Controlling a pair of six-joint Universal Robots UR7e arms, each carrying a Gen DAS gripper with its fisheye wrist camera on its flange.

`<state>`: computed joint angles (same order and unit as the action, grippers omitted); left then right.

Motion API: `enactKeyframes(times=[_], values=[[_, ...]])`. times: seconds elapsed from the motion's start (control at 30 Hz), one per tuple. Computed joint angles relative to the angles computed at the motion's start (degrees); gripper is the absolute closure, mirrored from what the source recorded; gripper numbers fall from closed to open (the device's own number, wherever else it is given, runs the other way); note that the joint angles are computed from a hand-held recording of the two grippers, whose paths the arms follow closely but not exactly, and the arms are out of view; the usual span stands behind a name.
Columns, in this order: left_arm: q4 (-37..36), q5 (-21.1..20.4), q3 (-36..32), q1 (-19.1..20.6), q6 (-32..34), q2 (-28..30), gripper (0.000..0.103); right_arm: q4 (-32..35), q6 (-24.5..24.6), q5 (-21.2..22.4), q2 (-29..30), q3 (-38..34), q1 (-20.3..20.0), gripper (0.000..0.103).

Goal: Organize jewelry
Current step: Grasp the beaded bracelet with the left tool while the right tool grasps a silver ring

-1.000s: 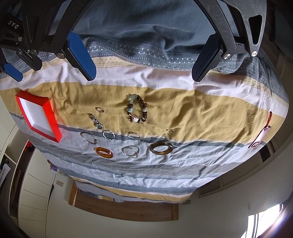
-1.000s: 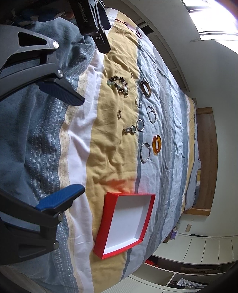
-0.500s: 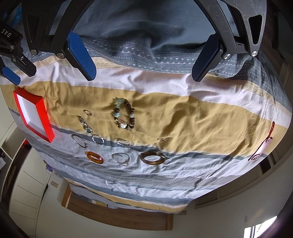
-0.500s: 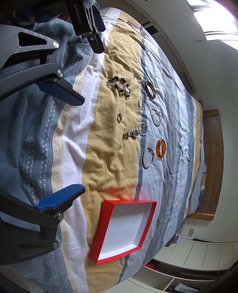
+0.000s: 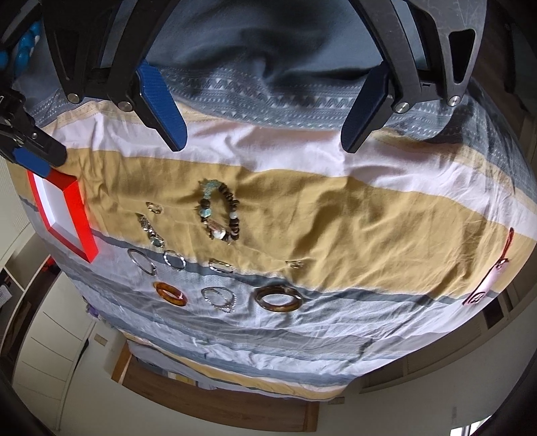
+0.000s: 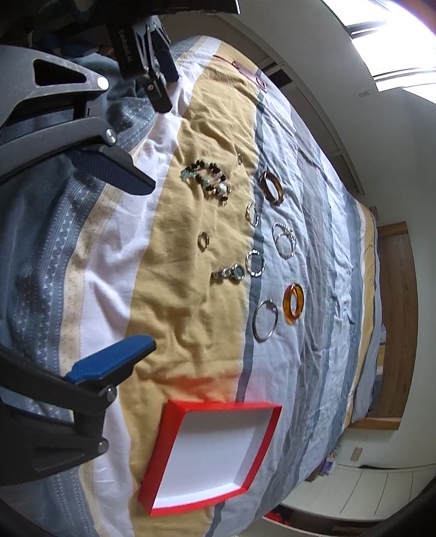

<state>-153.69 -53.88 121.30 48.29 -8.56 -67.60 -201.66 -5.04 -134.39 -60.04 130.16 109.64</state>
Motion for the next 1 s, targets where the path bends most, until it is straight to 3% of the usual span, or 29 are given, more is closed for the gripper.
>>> enactKeyframes(times=[0.07,0.13,0.17,0.27,0.4,0.63,0.77,1.0], values=[[0.1,-1.0,-1.3,0.4,0.3,1.2,0.011,1.7,-0.4,3.2,-0.4,-0.6,-1.4,0.033],[0.3,-1.4,-2.8,0.8,0.7,2.7,0.011,4.0,-0.4,6.4,-0.7,-1.3,-3.0,0.053],[0.0,-1.4,-3.4,0.7,0.7,3.7,0.011,4.9,-0.6,7.6,-0.7,-1.7,-3.7,0.055],[0.2,-1.5,-6.2,1.1,1.8,7.0,0.012,6.7,-2.0,11.2,-0.2,-3.2,-5.7,0.056],[1.1,-2.4,-10.1,2.3,3.0,11.1,0.025,8.9,-3.9,14.6,0.7,-5.7,-7.9,0.057],[4.6,-0.3,-16.0,4.0,3.5,17.1,0.026,11.6,-6.6,18.6,2.3,-9.6,-11.1,0.061],[7.8,0.0,-17.8,4.9,2.0,18.8,0.028,12.5,-7.4,19.5,3.1,-10.8,-12.2,0.061],[3.9,-1.8,-16.4,6.1,1.0,17.5,0.050,14.6,-10.2,18.8,5.2,-12.6,-12.4,0.061]])
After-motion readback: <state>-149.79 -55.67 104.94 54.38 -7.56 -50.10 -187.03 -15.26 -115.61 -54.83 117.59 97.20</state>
